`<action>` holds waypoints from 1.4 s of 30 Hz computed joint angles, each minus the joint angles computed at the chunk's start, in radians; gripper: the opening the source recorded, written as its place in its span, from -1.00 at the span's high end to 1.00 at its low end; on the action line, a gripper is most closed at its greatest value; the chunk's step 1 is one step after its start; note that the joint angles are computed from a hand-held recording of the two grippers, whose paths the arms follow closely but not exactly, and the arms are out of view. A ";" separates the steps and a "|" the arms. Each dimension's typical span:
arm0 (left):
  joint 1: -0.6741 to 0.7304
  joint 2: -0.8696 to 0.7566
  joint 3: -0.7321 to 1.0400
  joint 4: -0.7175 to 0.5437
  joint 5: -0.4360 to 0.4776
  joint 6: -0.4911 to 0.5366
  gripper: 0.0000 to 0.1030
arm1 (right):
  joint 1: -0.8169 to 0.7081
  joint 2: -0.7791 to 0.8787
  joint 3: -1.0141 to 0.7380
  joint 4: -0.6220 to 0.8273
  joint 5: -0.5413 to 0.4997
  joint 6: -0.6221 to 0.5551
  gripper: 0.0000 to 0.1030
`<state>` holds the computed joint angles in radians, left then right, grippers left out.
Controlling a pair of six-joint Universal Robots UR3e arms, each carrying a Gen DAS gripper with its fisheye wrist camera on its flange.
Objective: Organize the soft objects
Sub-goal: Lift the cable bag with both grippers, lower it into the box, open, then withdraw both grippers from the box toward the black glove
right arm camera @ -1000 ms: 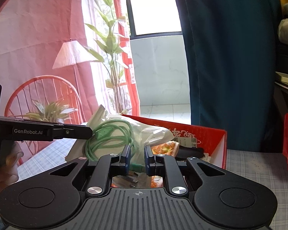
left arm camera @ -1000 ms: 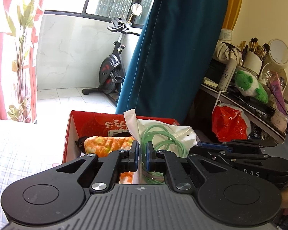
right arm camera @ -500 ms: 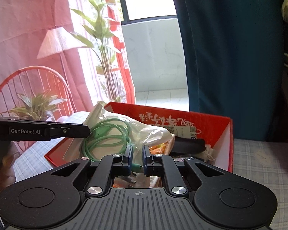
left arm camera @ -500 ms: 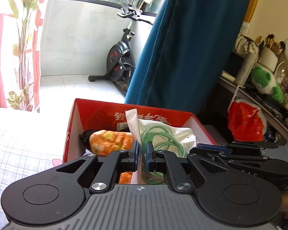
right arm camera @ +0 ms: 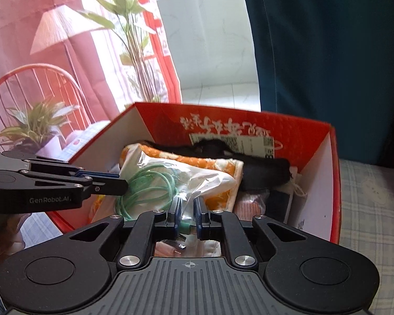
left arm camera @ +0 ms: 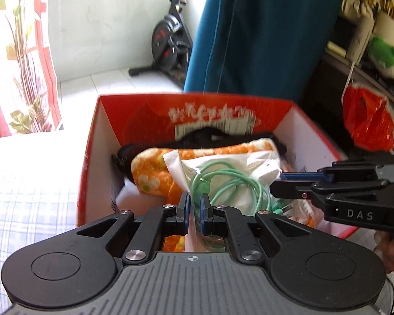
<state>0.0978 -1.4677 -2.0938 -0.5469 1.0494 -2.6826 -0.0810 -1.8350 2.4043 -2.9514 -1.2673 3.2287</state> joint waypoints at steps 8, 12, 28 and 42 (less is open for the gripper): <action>-0.034 -0.057 0.043 -0.023 0.060 -0.006 0.82 | -0.014 0.034 -0.028 0.079 0.035 0.017 0.78; -0.026 -0.022 0.029 -0.019 0.049 -0.006 0.71 | -0.010 0.043 -0.036 0.081 0.024 0.048 0.81; 0.072 0.316 -0.163 0.006 -0.010 0.041 -0.19 | 0.222 -0.171 0.054 0.052 -0.351 0.189 0.02; 0.384 0.831 -0.276 -0.446 -0.215 0.248 -1.00 | 0.400 -0.341 0.117 0.084 -0.558 0.276 -0.99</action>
<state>0.4817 -0.6368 -2.3698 -0.9931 0.8346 -2.4341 0.3193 -2.1761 2.5208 -2.8670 -1.8255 3.5044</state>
